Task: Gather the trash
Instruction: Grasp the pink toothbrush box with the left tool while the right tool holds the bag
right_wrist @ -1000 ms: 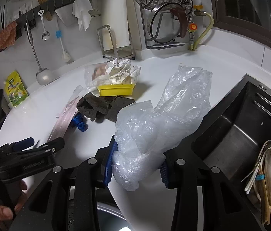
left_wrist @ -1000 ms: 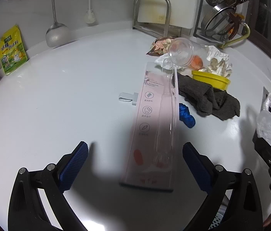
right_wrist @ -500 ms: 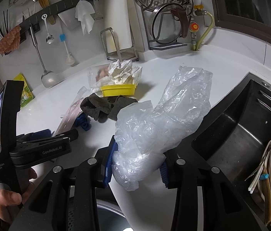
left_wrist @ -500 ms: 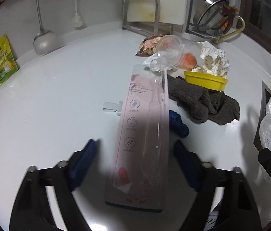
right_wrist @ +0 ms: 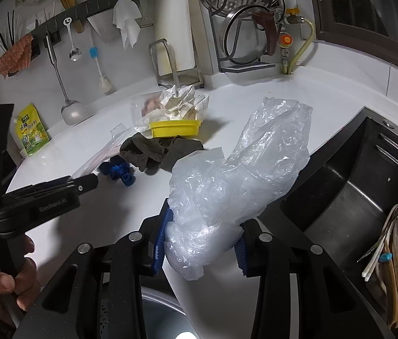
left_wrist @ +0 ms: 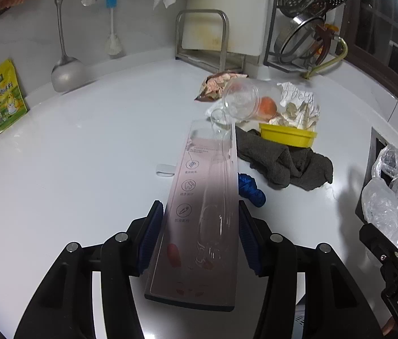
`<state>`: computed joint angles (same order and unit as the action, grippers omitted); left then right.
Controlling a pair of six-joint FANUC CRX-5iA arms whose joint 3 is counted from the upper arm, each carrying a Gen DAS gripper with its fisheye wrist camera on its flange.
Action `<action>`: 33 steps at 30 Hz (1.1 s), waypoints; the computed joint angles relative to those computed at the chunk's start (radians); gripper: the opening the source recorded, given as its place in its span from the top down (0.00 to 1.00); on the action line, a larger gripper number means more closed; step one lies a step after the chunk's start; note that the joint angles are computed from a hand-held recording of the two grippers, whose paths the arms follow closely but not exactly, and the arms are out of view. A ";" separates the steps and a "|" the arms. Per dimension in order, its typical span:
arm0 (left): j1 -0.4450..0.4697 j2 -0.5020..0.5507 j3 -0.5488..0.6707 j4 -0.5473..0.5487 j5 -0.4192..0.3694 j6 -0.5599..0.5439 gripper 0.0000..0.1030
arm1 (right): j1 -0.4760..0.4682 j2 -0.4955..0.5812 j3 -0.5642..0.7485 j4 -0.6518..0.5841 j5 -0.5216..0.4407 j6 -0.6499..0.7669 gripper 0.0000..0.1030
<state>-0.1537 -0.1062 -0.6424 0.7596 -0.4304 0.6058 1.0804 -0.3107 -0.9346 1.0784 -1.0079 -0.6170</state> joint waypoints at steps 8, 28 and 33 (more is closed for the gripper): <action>0.018 -0.045 -0.035 0.081 0.000 -0.070 0.51 | 0.016 0.005 0.006 -0.009 -0.014 -0.004 0.63; 0.078 -0.121 -0.095 0.190 -0.066 -0.175 0.82 | 0.087 0.012 0.018 -0.026 -0.070 -0.036 0.63; 0.094 -0.168 -0.124 0.237 -0.083 -0.224 0.85 | 0.111 0.013 0.026 -0.033 -0.096 -0.039 0.63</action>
<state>-0.0594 -0.2744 -0.7661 0.9965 -0.5131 0.3817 1.1913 -0.2976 -0.9083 1.0450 -1.1038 -0.6561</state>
